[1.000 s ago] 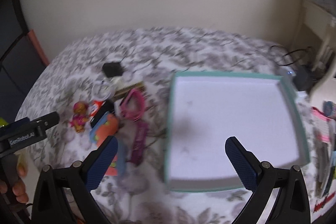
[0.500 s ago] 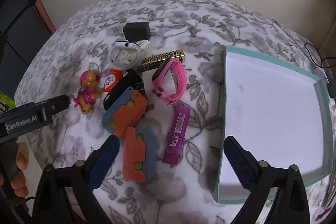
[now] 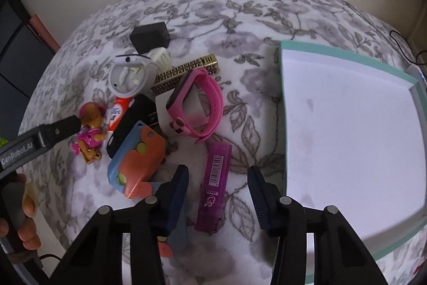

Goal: Organize rigid objects
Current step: 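Grasp the purple lighter with the right tool while the left tool grasps the pink-helmeted dog figure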

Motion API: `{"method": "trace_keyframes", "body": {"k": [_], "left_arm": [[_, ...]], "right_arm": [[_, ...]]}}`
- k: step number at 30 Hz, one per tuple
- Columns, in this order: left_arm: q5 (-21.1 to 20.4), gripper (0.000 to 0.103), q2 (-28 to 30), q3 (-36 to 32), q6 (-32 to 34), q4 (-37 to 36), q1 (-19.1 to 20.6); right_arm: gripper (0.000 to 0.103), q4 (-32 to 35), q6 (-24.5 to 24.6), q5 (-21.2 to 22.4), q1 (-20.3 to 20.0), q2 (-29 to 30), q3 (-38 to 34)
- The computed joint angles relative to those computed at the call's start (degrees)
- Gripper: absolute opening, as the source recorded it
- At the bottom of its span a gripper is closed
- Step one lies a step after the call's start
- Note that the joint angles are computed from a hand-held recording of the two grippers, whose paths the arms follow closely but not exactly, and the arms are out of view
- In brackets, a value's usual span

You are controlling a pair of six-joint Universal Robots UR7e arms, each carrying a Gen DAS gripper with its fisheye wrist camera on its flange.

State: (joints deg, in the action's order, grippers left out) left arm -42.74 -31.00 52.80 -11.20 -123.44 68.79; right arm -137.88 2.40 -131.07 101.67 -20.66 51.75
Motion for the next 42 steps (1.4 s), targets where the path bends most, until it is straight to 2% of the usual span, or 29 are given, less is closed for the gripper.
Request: {"method": "trace_keyframes", "body": {"k": [3, 9, 15, 20, 24, 29, 31, 36, 42], "left_arm": [[-0.1, 0.092, 1.3, -1.6, 0.8, 0.6, 0.3], [0.1, 0.085, 4.0, -5.3, 1.1, 3.7, 1.1], [-0.6, 0.085, 5.3, -6.9, 1.1, 3.6, 1.9], [0.3, 0.085, 5.6, -6.4, 2.1, 2.1, 1.9], [-0.3, 0.084, 4.9, -5.7, 0.5, 2.9, 2.0], [-1.4, 0.067, 4.0, -4.7, 0.6, 3.2, 1.8], [-2.0, 0.056, 3.9, -4.7, 0.8, 3.7, 1.6], [-2.3, 0.043, 4.6, -6.5, -0.7, 6.8, 1.2], [-1.9, 0.042, 4.1, -6.5, -3.9, 10.4, 0.9]], "right_arm": [[0.04, 1.3, 0.1, -0.7, -0.1, 0.8, -1.1], [0.037, 2.5, -0.5, -3.4, -0.1, 2.3, -2.7], [0.037, 1.8, -3.3, -6.6, 0.5, 3.8, -3.8], [0.037, 0.3, -5.0, -7.3, 0.7, 4.3, -3.8], [0.037, -0.1, -5.5, -7.3, 0.7, 4.0, -3.4], [0.032, -0.8, -5.4, -6.9, 0.7, 3.4, -2.3], [0.03, -0.9, -5.4, -6.8, 0.6, 3.3, -2.1], [0.024, -1.0, -4.6, -6.0, 0.4, 2.2, -0.9], [0.021, -0.9, -2.9, -4.8, 0.2, 1.0, 0.5]]}}
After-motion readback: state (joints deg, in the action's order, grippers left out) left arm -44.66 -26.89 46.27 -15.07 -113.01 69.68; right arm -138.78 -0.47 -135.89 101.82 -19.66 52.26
